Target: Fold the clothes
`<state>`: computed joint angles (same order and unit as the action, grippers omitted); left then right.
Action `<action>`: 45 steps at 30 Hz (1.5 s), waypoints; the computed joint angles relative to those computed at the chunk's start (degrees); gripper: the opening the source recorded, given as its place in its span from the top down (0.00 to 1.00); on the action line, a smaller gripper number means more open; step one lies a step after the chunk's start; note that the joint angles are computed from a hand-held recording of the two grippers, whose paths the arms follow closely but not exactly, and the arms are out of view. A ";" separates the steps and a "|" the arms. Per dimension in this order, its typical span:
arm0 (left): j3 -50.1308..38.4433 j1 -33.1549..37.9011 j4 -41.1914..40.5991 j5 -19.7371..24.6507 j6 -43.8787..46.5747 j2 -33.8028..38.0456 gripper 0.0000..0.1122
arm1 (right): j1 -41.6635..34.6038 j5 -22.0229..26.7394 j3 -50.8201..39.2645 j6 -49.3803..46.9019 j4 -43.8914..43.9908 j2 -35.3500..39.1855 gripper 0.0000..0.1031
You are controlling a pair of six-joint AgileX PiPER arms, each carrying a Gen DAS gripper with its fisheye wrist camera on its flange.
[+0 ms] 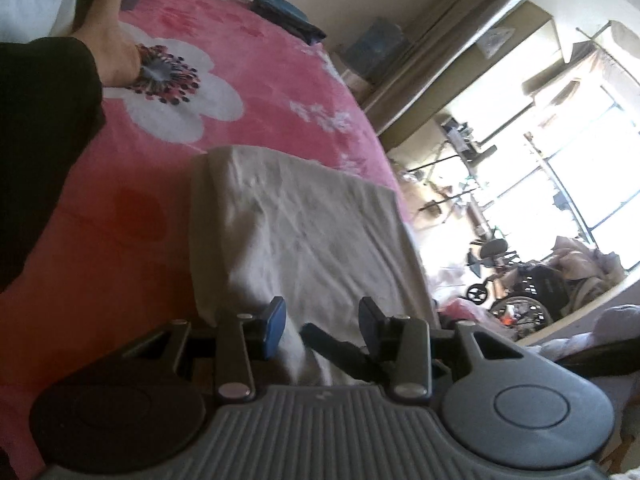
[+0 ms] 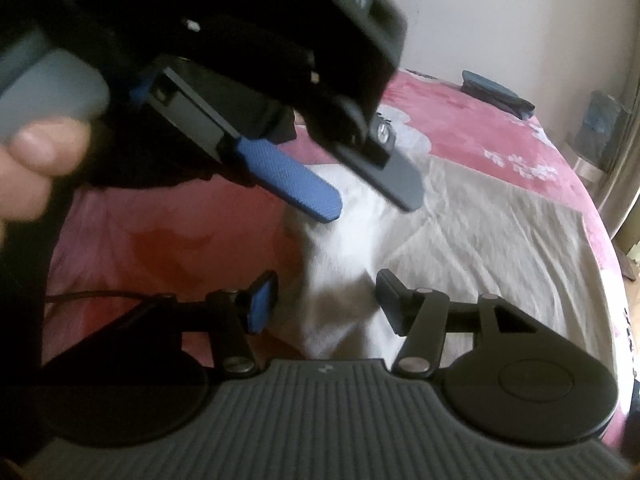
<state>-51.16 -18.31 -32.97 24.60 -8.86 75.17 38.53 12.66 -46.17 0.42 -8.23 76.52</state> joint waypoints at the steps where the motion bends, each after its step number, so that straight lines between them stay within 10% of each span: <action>1: -0.05 -0.27 2.27 -0.01 -2.26 -0.07 0.64 | -0.14 -0.01 -0.05 -0.74 0.79 0.07 0.47; 7: -0.06 -3.78 20.34 0.98 -19.84 -2.11 0.64 | -0.49 -0.70 0.30 -2.46 2.17 0.42 0.46; 20: -1.27 -4.40 25.93 2.37 -27.39 1.41 0.64 | -1.05 -1.74 -0.14 -4.50 3.75 1.81 0.46; 37: -2.88 -1.81 14.66 2.47 -20.84 7.69 0.64 | -1.17 -3.75 0.67 -4.19 3.14 2.55 0.45; 45: -0.63 -0.82 7.06 -0.25 -14.30 6.87 0.81 | -1.21 -4.26 1.09 -3.93 3.43 2.40 0.45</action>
<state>-51.79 -19.13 -25.91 24.35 -23.17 82.04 37.32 8.40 -45.08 -3.51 -4.80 78.92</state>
